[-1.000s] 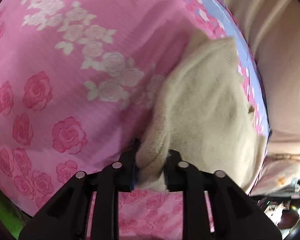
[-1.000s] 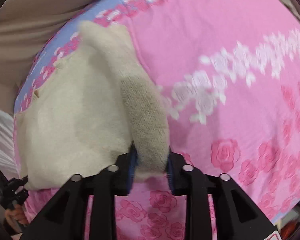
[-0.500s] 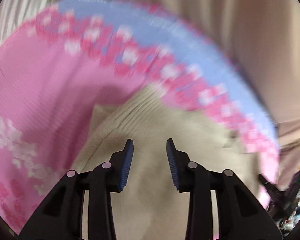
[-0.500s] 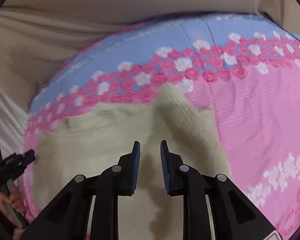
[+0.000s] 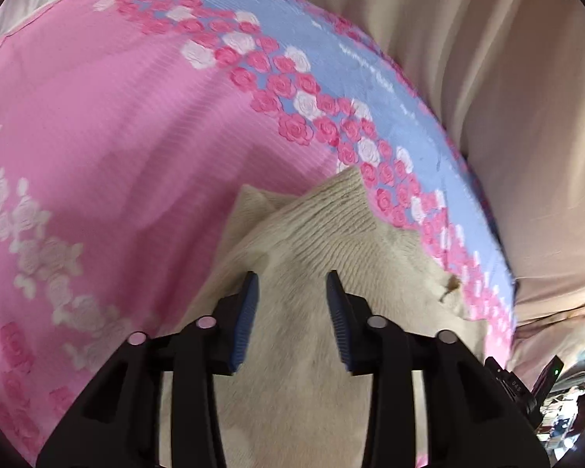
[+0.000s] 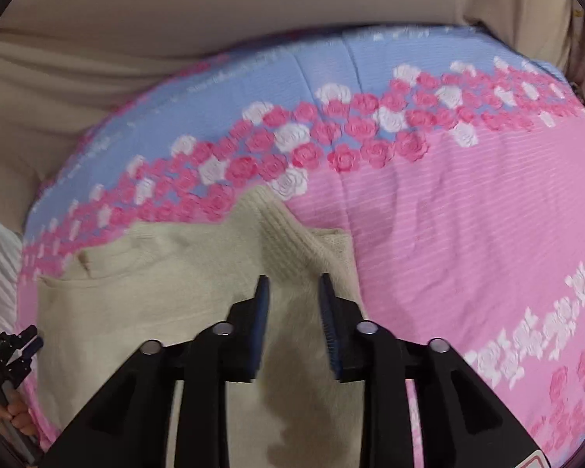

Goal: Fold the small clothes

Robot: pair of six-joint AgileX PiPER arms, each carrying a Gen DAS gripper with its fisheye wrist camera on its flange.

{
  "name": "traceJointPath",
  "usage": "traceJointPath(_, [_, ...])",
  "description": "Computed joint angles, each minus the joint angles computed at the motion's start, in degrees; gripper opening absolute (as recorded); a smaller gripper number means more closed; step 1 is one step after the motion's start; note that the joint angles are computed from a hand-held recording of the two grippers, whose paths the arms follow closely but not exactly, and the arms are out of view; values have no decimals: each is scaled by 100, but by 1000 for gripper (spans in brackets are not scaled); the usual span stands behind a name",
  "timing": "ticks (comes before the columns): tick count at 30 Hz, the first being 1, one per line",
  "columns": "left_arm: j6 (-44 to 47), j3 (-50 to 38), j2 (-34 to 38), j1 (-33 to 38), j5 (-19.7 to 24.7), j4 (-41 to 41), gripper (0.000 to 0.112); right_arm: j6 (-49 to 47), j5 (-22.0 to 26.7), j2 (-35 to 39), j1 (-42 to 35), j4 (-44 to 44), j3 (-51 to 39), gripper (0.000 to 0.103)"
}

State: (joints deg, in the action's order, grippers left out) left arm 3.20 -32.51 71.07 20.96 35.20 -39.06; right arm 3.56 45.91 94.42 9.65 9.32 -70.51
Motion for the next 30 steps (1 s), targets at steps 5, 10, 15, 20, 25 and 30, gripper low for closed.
traceJointPath(5, [414, 407, -756, 917, 907, 226, 46, 731, 4, -958, -212, -384, 1384, 61])
traceJointPath(10, [1529, 1103, -1010, 2084, 1584, -13, 57, 762, -98, -1704, -629, 430, 2608, 62])
traceJointPath(15, [1385, 1312, -1218, 1572, 1347, 232, 57, 1037, -535, -1554, -272, 781, 3012, 68])
traceJointPath(20, [2140, 1369, -908, 2516, 1880, -506, 15, 49, -300, -1405, -595, 1341, 2617, 27])
traceJointPath(25, [911, 1202, -2067, 2573, 2641, 256, 9, -1155, 474, -1901, -1245, 1250, 2211, 18])
traceJointPath(30, [-814, 1531, -2174, 1149, 1597, 1021, 16, -2125, 557, -1430, -2040, 1870, 2495, 24])
